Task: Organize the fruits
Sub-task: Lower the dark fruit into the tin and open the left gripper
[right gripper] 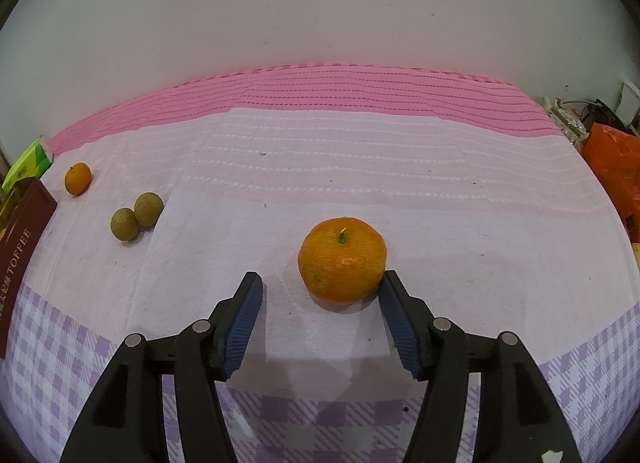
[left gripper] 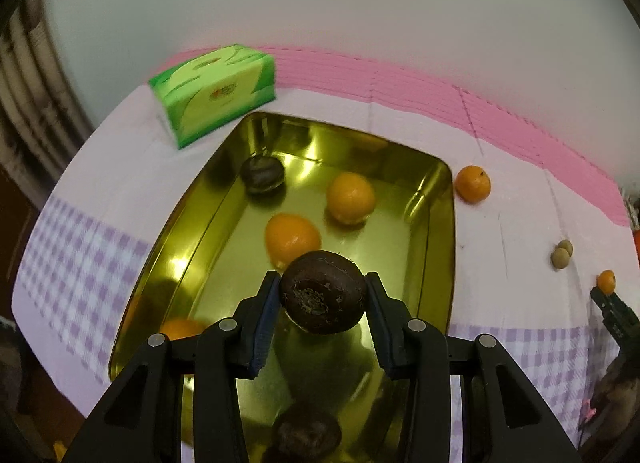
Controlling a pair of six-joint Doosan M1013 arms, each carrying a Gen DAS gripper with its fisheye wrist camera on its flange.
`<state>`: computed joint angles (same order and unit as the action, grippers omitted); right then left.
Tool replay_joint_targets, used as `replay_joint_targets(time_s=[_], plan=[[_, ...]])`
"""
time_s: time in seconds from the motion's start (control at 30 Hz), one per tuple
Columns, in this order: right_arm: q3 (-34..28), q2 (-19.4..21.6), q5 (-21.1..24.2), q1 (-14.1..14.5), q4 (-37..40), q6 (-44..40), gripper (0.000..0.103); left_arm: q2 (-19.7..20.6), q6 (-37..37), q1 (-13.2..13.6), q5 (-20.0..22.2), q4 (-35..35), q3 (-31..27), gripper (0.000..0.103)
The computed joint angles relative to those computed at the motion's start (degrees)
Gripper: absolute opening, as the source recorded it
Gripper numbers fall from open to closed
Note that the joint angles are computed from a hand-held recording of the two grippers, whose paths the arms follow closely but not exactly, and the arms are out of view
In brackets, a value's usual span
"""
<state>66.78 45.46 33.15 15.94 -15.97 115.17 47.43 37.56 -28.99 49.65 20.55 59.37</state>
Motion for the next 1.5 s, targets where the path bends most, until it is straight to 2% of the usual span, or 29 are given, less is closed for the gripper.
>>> replay_joint_targets(time_s=[0.37, 1.0, 1.5], plan=[[-0.4, 0.1, 0.4, 0.0, 0.7, -0.9, 0.063, 4.6, 6.0, 1.2, 4.8, -6.7, -8.4, 0.043], [-0.3, -0.1, 0.5, 0.0, 0.7, -0.9, 0.067, 6.7, 10.4, 1.9, 5.0, -13.0, -11.0, 0.043], [-0.3, -0.1, 0.5, 0.0, 0.6, -0.9, 0.069, 7.4, 10.9, 1.3, 6.9, -11.1, -12.5, 0.044]])
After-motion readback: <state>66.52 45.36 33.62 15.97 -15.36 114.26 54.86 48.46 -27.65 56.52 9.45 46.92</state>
